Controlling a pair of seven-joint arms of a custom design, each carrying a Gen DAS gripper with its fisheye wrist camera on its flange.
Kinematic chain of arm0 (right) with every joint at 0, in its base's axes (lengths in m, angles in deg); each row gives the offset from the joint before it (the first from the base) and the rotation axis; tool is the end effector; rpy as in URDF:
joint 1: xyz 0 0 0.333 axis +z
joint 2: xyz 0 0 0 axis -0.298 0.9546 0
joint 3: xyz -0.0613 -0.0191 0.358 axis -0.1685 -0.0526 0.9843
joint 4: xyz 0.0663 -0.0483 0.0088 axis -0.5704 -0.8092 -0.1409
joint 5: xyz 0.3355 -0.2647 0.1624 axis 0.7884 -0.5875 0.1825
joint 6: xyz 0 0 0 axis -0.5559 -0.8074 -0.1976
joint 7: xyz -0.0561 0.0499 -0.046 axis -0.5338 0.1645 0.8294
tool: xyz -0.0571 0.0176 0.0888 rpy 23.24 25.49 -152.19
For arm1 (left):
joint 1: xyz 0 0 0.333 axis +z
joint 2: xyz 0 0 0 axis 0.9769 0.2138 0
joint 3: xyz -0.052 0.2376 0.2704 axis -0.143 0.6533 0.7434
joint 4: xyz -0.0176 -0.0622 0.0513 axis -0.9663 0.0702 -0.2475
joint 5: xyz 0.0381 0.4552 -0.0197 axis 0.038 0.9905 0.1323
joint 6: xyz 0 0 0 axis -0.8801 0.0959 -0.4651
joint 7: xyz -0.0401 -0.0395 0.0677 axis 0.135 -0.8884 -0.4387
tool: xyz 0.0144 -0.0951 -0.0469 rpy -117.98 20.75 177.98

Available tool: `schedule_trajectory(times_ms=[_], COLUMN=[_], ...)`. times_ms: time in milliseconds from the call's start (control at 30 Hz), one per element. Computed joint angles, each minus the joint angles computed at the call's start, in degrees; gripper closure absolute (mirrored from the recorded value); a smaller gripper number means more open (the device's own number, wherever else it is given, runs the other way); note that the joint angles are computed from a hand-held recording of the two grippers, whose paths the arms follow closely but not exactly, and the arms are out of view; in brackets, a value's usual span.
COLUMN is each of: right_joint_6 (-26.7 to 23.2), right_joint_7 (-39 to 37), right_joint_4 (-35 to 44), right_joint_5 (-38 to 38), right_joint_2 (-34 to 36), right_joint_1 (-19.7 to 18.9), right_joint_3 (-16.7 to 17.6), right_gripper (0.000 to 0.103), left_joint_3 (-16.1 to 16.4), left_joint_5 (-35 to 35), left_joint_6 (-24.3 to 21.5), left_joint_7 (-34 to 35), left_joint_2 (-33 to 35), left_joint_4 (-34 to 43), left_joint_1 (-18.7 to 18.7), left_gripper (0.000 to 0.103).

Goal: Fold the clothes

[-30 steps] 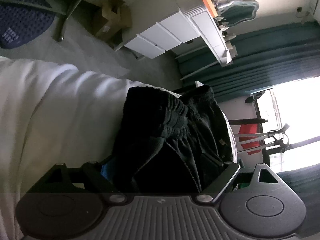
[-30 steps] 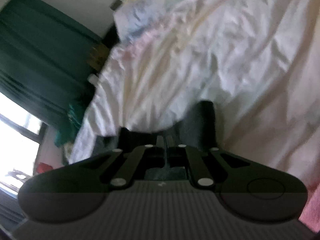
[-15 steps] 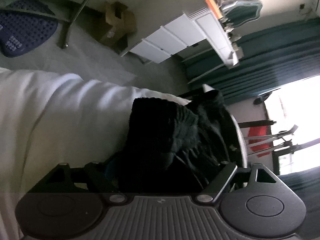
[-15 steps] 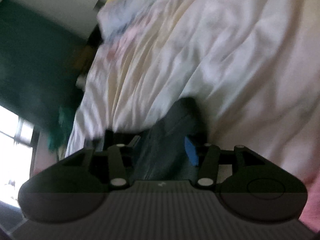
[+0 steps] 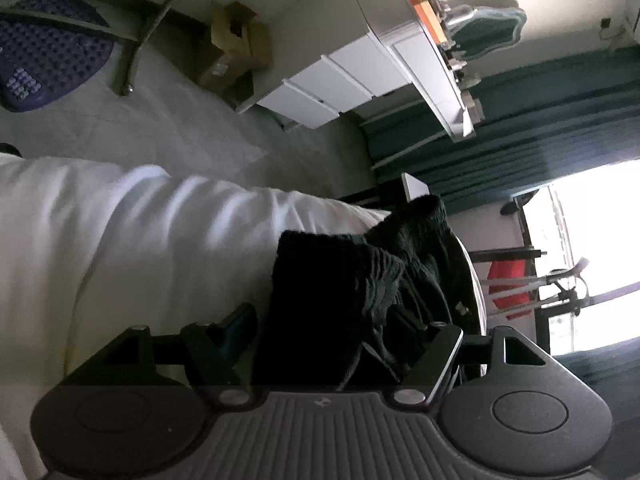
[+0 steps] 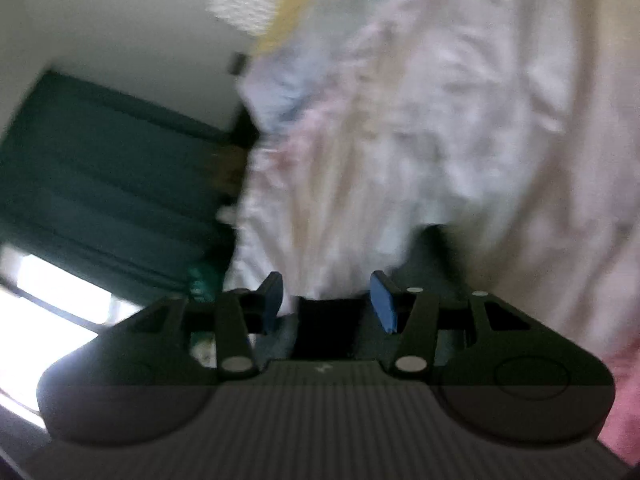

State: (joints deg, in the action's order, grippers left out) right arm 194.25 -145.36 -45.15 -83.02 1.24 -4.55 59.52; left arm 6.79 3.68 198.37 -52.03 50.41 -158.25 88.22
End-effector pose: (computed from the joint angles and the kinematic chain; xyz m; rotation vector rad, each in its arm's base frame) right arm 0.5408 0.1547 0.4627 0.4583 2.0159 -0.6714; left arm 0.6892 -0.0301 0.5018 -2.6789 0.5586 -1.3649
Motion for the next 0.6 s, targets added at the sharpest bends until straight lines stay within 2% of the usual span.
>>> schedule_trajectory(times_ms=[100, 200, 300, 333, 400, 433, 500, 567, 600], right_joint_6=[4.4, 6.1, 10.3, 12.4, 18.2, 21.1, 21.4, 20.1, 19.6], right_joint_7=[1.0, -2.6, -9.1, -11.4, -16.7, -19.3, -26.1, -25.4, -22.4], right_joint_4=[-2.4, -2.7, -0.7, 0.1, 1.6, 2.3, 4.7, 6.0, 6.3], right_joint_5=[2.4, 7.0, 9.0, 9.3, 10.3, 11.0, 13.8, 9.2, 4.8], right_joint_2=[-1.2, -1.0, 1.2, 2.1, 4.3, 5.4, 7.4, 7.8, 7.7], right_joint_1=[-0.5, -0.9, -1.6, -1.9, -2.9, -3.4, -3.4, -2.8, -2.6], right_joint_3=[-1.0, -1.3, -2.2, -2.7, -4.0, -4.6, -4.7, -4.3, -4.2], right_gripper=[0.052, 0.052, 0.052, 0.052, 0.052, 0.052, 0.052, 0.054, 0.055], left_joint_3=[-2.7, -2.6, -3.8, -6.1, -13.7, -15.6, -20.1, -26.3, -29.7], left_joint_5=[-3.8, -4.4, -4.8, -6.8, -14.2, -16.3, -20.7, -23.9, -24.6], left_joint_6=[0.7, 2.0, 2.4, 2.2, 2.4, 2.5, 4.1, 5.9, 7.0], left_joint_7=[3.5, 3.4, 3.7, 5.6, 12.8, 14.8, 18.7, 21.7, 22.5], left_joint_2=[-0.2, -0.3, 0.2, 0.6, 1.9, 2.3, 2.7, 3.6, 4.1], left_joint_4=[-0.4, -1.0, -0.8, -0.4, 0.4, 0.6, 0.4, 0.1, -0.1], left_joint_1=[2.0, 1.8, 2.8, 4.7, 11.1, 12.6, 16.3, 21.6, 24.7], left_gripper=[0.029, 0.029, 0.029, 0.029, 0.028, 0.028, 0.025, 0.024, 0.024])
